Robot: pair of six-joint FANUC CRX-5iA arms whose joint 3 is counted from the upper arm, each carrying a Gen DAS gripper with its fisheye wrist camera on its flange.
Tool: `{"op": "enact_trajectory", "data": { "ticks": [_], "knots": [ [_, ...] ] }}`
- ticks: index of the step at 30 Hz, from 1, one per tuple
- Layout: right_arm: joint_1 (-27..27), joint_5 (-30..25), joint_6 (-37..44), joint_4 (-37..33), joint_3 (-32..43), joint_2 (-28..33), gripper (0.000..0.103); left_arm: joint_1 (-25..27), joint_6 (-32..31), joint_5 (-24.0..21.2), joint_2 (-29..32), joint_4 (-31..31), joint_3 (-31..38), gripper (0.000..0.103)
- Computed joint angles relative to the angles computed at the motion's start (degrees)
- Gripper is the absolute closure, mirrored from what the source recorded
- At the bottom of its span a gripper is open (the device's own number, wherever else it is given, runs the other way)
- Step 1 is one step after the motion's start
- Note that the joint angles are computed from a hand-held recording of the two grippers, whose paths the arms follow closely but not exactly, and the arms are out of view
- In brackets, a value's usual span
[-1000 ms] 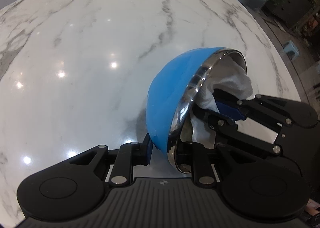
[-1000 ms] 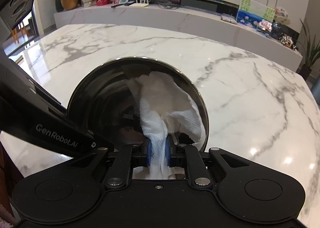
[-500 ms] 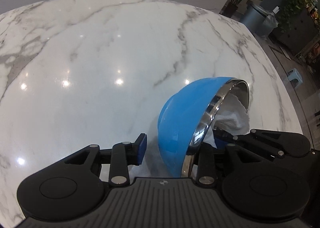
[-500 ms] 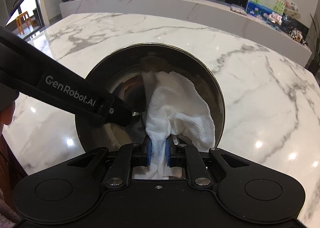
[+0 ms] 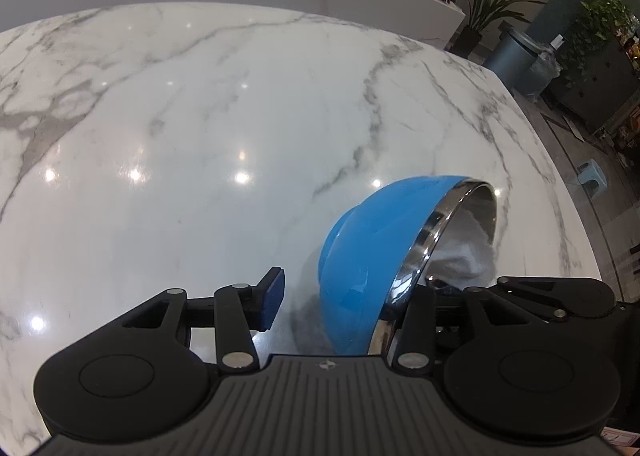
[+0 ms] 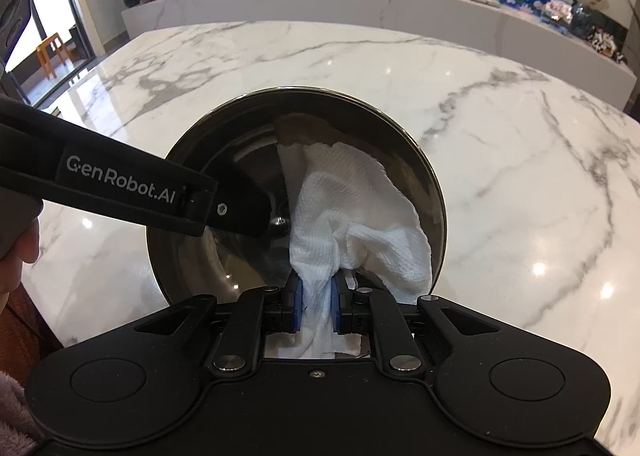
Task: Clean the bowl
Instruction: 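Keep wiping the bowl interior with the right gripper's cloth while the left gripper holds the bowl, then lower the bowl toward the table with the left gripper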
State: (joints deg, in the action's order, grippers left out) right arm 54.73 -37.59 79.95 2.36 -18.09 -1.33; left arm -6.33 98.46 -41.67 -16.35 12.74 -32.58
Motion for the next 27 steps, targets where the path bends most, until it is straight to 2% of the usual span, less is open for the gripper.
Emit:
{"op": "enact_trajectory", "data": {
  "ticks": [4,7,10,15,18,20,24,27],
  "knots": [
    [-0.2,-0.8,1.1,-0.7,0.8,0.4,0.092,-1.5,1.7,0.2,0.1,-3.6,1.7,0.059],
    [-0.5,-1.0,1.5,-1.6,1.1,0.4,0.092,-2.4,2.9,2.0,-0.5,-5.7,1.8,0.059],
    [-0.6,-1.0,1.7,-2.1,1.0,0.1,0.092,-3.9,3.5,2.1,-0.4,-9.0,3.2,0.078],
    [-0.1,-1.1,1.9,-1.5,0.7,-0.5,0.092,-4.5,7.0,-0.5,0.6,-12.5,5.3,0.085],
    [0.0,-0.5,2.7,-1.8,0.4,-1.3,0.091,-2.6,6.6,-2.3,1.3,-10.6,5.2,0.090],
    [0.0,-0.2,2.9,-1.5,0.3,-1.8,0.091,1.2,2.8,-2.7,1.2,-3.2,2.6,0.091],
    [-0.9,-1.0,7.4,-5.3,2.1,-2.6,0.091,4.4,-0.7,-4.5,1.6,3.3,0.3,0.090],
    [-0.8,-1.9,9.0,-5.1,3.1,-2.4,0.091,4.8,-1.6,-5.7,1.6,4.6,-0.1,0.090]
  ]
}}
